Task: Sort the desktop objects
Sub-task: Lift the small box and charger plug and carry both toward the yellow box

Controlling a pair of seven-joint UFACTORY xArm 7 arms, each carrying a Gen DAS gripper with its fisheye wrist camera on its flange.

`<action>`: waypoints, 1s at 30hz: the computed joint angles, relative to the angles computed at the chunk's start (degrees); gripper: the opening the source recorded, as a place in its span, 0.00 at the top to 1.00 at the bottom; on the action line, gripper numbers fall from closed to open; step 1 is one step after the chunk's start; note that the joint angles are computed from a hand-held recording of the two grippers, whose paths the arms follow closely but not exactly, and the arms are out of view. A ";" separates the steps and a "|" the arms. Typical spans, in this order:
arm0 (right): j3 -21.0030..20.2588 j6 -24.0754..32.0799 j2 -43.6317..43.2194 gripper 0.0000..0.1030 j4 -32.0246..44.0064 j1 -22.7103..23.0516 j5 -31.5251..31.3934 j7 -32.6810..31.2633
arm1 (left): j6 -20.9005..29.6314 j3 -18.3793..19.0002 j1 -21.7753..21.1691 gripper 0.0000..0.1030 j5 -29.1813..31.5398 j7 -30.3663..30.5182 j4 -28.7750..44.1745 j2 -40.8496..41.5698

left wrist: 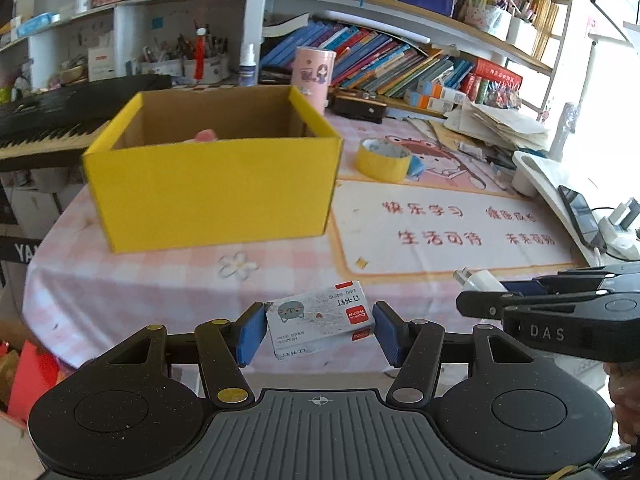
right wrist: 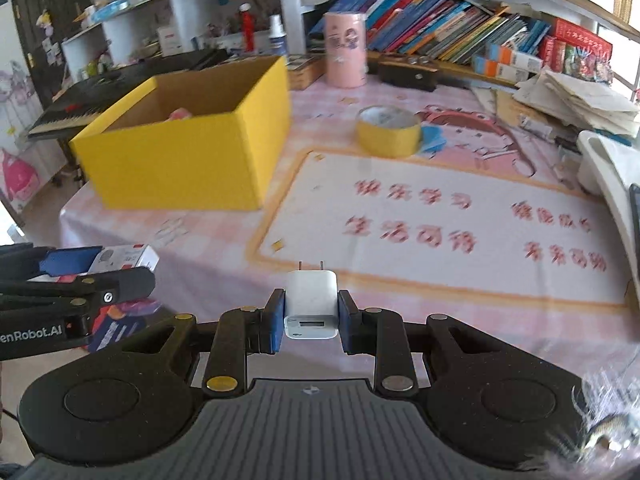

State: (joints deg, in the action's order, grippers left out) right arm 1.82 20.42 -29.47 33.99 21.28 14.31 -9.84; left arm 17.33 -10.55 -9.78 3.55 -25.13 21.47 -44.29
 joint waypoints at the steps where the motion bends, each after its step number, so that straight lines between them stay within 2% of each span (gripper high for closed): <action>1: 0.70 0.34 -0.83 0.76 -0.62 0.12 -0.04 0.63 | 0.71 0.39 -0.33 0.44 -0.12 0.17 -0.76 -1.46; 9: 3.58 2.20 -5.08 0.76 -3.08 2.84 -0.74 4.81 | 6.35 1.36 -0.73 0.44 -0.69 0.92 -6.03 -13.29; 20: 4.61 2.06 -6.22 0.76 -2.78 8.41 -1.10 4.35 | 12.96 0.81 2.06 0.44 0.18 -0.54 -9.94 -26.66; 30: 4.88 0.66 -3.76 0.76 -0.45 11.67 -0.68 1.80 | 14.79 1.40 5.01 0.44 1.13 -1.44 -10.94 -31.06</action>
State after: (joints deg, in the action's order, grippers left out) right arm 6.70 21.08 -33.23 33.54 32.95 13.63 -8.03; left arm 32.12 -9.15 -4.77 4.68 -26.57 10.53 -75.35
